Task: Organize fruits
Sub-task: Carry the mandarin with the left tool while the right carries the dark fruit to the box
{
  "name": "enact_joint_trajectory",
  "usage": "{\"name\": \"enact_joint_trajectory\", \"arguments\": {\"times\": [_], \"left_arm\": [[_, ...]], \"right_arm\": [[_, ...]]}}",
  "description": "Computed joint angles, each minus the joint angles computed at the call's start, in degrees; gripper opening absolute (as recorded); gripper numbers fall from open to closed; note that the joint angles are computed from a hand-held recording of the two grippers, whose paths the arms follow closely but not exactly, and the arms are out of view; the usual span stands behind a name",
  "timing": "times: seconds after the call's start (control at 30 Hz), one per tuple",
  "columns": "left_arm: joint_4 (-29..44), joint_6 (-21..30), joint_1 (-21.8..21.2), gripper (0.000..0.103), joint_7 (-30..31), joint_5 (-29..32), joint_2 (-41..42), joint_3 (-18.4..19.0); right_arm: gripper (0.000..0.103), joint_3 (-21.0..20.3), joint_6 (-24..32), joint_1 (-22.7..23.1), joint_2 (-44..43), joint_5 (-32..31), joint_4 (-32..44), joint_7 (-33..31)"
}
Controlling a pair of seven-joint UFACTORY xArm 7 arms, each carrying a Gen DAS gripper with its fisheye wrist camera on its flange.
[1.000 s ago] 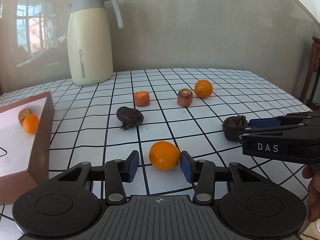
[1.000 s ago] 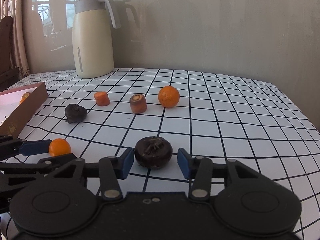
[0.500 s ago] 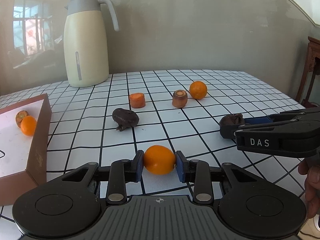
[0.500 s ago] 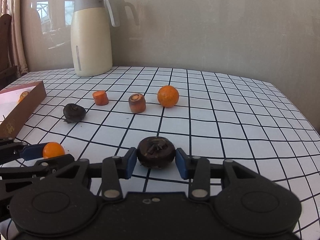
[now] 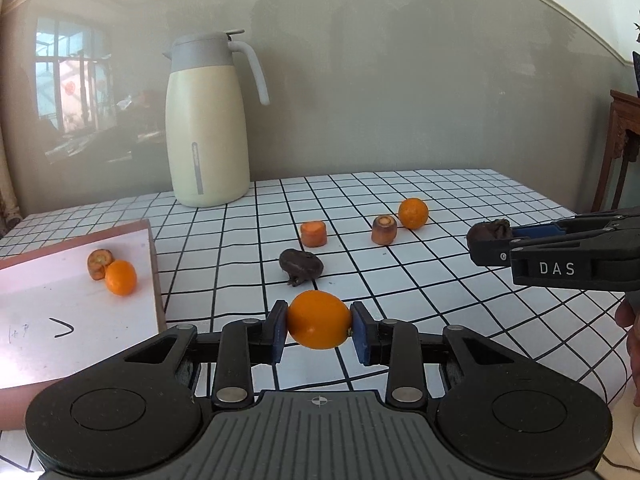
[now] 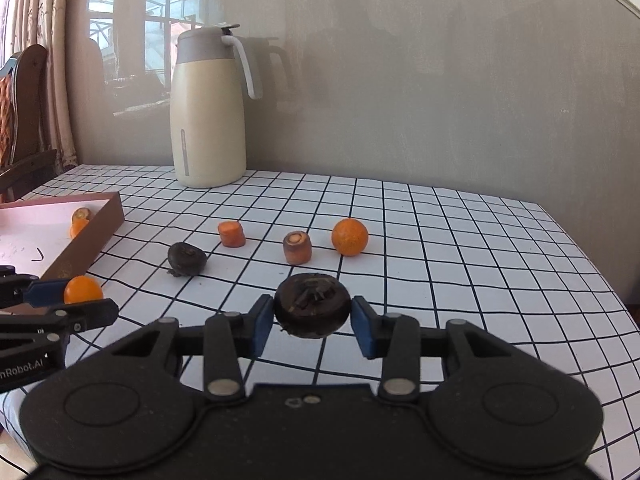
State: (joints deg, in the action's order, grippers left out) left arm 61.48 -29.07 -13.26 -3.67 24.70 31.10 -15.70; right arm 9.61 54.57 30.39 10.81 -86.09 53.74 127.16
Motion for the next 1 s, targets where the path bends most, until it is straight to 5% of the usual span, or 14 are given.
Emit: {"name": "enact_joint_trajectory", "arguments": {"times": [1.0], "left_arm": [[-5.16, -7.69, 9.47, 0.034, -10.1, 10.14, -6.21, 4.26]], "right_arm": [[0.034, -1.32, -0.75, 6.16, 8.53, -7.18, 15.54, -8.37]]}}
